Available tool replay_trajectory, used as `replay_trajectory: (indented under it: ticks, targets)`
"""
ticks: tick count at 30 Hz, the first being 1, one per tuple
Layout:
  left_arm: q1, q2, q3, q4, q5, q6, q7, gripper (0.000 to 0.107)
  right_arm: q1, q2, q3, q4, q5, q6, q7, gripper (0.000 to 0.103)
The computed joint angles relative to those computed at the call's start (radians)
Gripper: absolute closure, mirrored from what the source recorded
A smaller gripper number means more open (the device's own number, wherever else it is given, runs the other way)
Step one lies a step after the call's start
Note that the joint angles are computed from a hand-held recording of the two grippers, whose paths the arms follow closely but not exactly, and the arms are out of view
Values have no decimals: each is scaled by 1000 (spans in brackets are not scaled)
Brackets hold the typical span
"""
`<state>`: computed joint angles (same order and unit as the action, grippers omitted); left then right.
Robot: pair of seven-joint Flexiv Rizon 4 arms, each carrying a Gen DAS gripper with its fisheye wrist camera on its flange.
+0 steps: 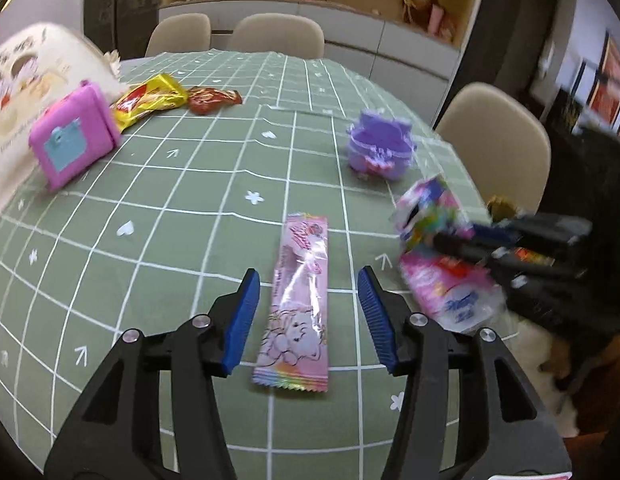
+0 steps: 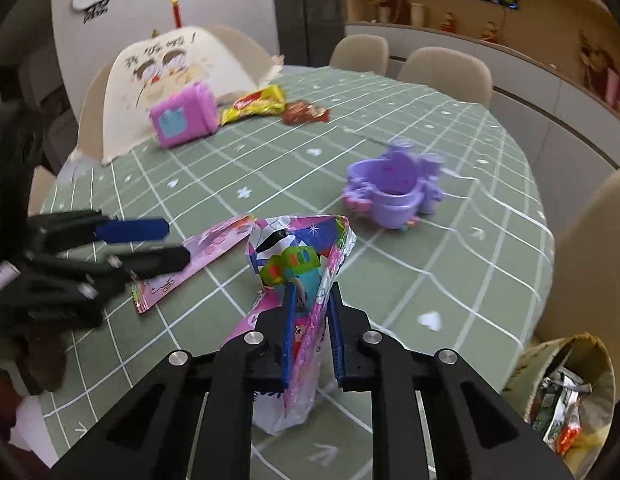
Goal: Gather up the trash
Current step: 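Grasp the white-pink Kleenex tissue pack with the right tool while the left tool holds the wrapper, then carry the pink wrapper and tissue pack over to the bin on the chair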
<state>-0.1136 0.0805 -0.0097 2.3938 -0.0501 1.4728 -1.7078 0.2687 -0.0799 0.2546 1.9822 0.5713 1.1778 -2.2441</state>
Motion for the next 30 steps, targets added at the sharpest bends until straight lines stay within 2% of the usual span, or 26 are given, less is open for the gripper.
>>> replay_trajectory:
  ticks: [1,3,7,12,23,26,27,30]
  targets:
    - [29,-4,-20,-27,81,-39,-60,67,-6,4,-2,0,8,-2,-10,87]
    - [40,-11,-27,-53,143,-72,-110,72,-14,13,-6,5,29,8,-34,87]
    - [23,-26,-18,-68,145,-85,-119,89,-31,28,-19,-2,87,-12,-96,89]
    - [10,-24,-14,-73,148,-58,-151,101,-51,51,-44,-20,174,-58,-179,90]
    - [8,-30,-44,-197,338,-89,-317,103,-116,103,-137,-51,307,-143,-287,92]
    - [-12,-43,-45,-210,302,-61,-306,103,-134,94,-155,-53,311,-120,-315,92]
    - [-27,-57,-48,-213,261,-39,-272,103,-146,87,-166,-63,321,-132,-320,92]
    - [-62,-113,-68,-268,243,-23,-248,103,-186,70,-187,-84,357,-151,-337,92]
